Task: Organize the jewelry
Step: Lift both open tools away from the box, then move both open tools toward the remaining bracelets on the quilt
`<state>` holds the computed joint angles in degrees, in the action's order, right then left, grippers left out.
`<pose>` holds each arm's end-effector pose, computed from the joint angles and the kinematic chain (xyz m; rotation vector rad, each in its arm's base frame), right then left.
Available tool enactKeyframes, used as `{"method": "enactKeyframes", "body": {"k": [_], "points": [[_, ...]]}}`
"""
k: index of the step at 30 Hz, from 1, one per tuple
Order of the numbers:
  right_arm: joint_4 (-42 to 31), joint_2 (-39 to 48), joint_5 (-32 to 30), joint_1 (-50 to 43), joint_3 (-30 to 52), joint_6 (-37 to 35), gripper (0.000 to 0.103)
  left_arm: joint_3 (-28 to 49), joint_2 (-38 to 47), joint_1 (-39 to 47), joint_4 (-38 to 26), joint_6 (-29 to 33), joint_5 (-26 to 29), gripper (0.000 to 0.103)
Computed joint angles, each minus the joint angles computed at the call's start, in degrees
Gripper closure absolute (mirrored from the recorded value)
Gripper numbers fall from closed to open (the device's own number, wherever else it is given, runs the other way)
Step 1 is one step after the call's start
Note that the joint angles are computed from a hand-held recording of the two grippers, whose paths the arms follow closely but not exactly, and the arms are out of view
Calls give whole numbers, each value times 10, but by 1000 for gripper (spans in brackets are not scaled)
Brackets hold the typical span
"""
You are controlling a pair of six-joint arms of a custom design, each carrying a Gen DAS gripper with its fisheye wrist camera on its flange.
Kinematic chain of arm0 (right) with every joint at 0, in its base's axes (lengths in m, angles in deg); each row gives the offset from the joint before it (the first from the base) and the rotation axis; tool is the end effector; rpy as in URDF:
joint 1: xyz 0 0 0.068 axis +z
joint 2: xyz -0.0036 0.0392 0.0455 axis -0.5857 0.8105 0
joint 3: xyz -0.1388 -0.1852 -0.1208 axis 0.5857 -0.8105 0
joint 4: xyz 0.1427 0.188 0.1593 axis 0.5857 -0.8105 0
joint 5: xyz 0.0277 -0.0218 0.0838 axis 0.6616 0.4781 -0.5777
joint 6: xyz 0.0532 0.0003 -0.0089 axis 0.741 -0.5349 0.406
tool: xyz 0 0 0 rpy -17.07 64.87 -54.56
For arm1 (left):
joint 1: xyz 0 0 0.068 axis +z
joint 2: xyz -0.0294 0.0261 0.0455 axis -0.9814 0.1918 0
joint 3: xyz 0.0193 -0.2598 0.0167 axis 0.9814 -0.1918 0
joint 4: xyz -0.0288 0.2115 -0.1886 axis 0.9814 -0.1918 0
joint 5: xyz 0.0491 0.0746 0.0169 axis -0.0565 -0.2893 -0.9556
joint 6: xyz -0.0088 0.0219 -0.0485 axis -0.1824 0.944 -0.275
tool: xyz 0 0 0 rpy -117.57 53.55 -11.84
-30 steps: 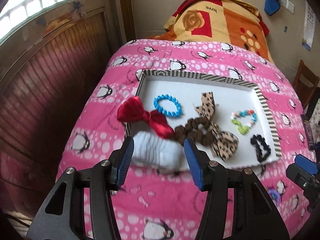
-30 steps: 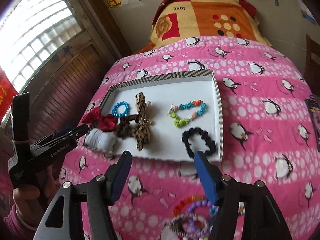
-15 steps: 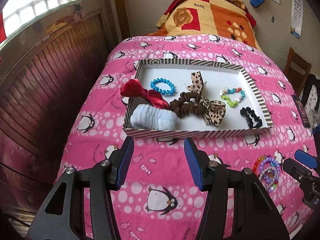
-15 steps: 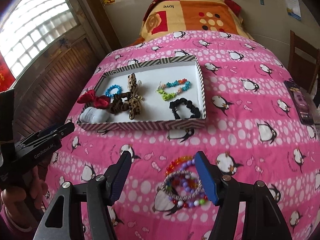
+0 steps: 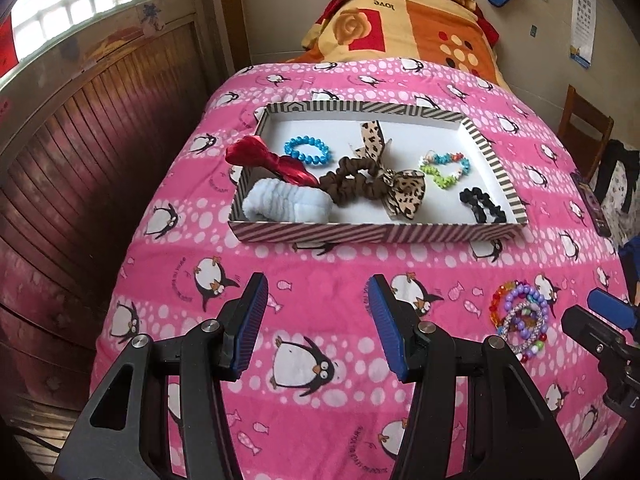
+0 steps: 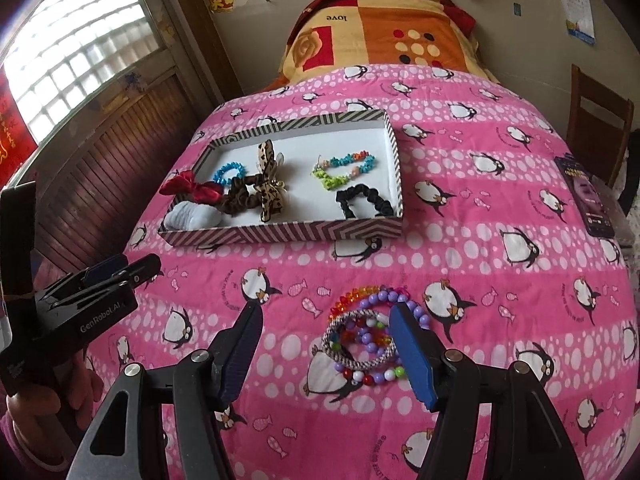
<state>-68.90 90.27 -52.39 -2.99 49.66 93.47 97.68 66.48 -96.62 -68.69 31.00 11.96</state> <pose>0.2029 0.1253 0.2197 0.0986 2.5401 0.3055 0.2578 -0.0762 0.2049 0.1356 2.5030 0.0140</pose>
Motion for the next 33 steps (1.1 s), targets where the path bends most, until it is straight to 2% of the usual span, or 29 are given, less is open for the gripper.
{"method": "enactKeyframes", "body": {"k": [14, 33], "points": [[-27, -54, 19, -1, -30, 2, 40, -14, -9, -42, -5, -20, -15, 51], [-64, -95, -4, -42, -70, -19, 40, -21, 6, -54, -9, -28, -10, 51]]}}
